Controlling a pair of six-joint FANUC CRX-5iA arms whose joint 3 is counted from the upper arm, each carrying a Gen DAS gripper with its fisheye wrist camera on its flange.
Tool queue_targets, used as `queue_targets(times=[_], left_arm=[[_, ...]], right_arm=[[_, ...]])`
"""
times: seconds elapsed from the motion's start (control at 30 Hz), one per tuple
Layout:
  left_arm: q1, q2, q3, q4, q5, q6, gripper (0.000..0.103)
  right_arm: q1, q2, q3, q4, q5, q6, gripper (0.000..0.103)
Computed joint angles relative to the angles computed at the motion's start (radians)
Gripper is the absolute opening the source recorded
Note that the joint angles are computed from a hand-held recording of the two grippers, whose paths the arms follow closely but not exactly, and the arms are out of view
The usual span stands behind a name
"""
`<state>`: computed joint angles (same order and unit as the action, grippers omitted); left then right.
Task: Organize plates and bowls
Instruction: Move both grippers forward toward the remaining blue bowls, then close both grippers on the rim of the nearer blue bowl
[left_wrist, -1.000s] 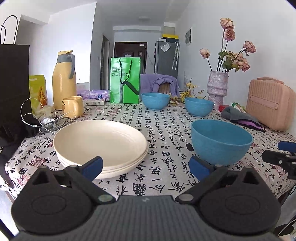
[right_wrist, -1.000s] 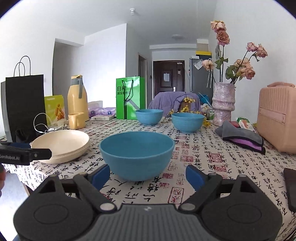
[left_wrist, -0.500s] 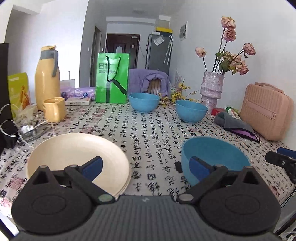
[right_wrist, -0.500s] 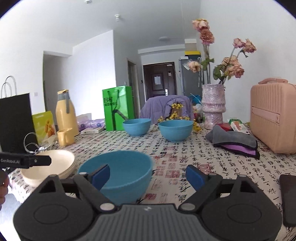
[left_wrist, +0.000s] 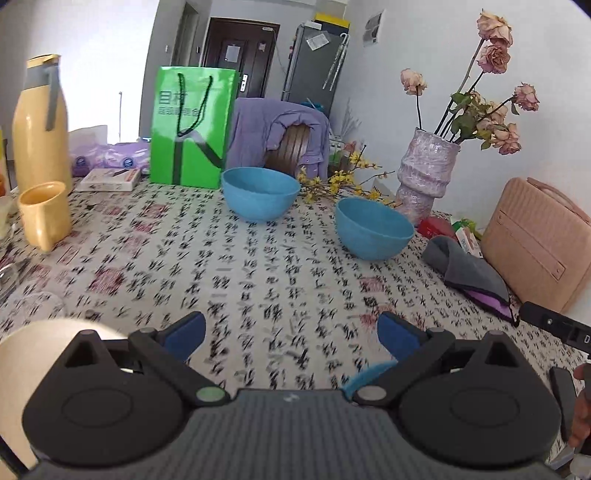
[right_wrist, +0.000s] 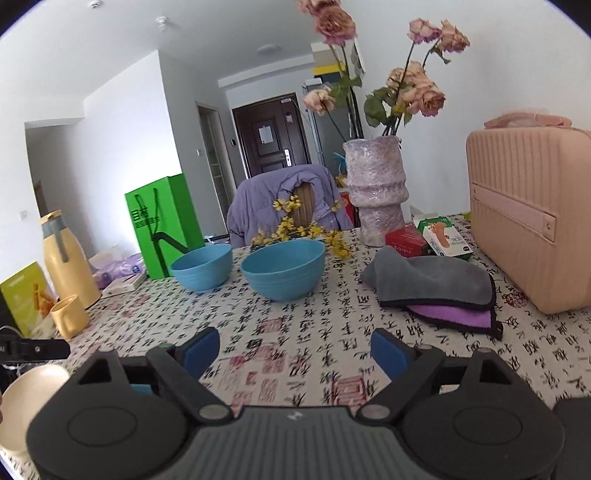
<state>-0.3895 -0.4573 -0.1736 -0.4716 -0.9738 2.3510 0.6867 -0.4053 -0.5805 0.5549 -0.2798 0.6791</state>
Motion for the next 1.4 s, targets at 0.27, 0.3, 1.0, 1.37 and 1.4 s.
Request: queue_targets(times=[0.27,0.3,1.0,1.37,1.4], left_arm=[[0.164,0.169,0.11,0.165,0.118,-0.178,0.101],[0.175,0.195,0.131,0.172,0.124,-0.192,0.101],[0.345,0.688,0.393,0.596,0.22,-0.561,0.047],[0.329,0.713,0.414,0.604,0.209,-0.55,0.011],[0.33,0.708,0.41,0.61,0.201,-0.547,0.01]], right_arm=[[-0.077,0.204,0.273,-0.332,-0.047,0.366,0.088],[-0.086,0.227,0.299,-0.345,-0.052,0.383,0.088],[-0.147,0.792,0.9,-0.551,-0.199,0.545,0.042],[-0.134,0.792,0.861,-0.515,-0.145,0.51,0.013],[-0.132,0.785,0.85,-0.508,-0.138,0.507,0.012]])
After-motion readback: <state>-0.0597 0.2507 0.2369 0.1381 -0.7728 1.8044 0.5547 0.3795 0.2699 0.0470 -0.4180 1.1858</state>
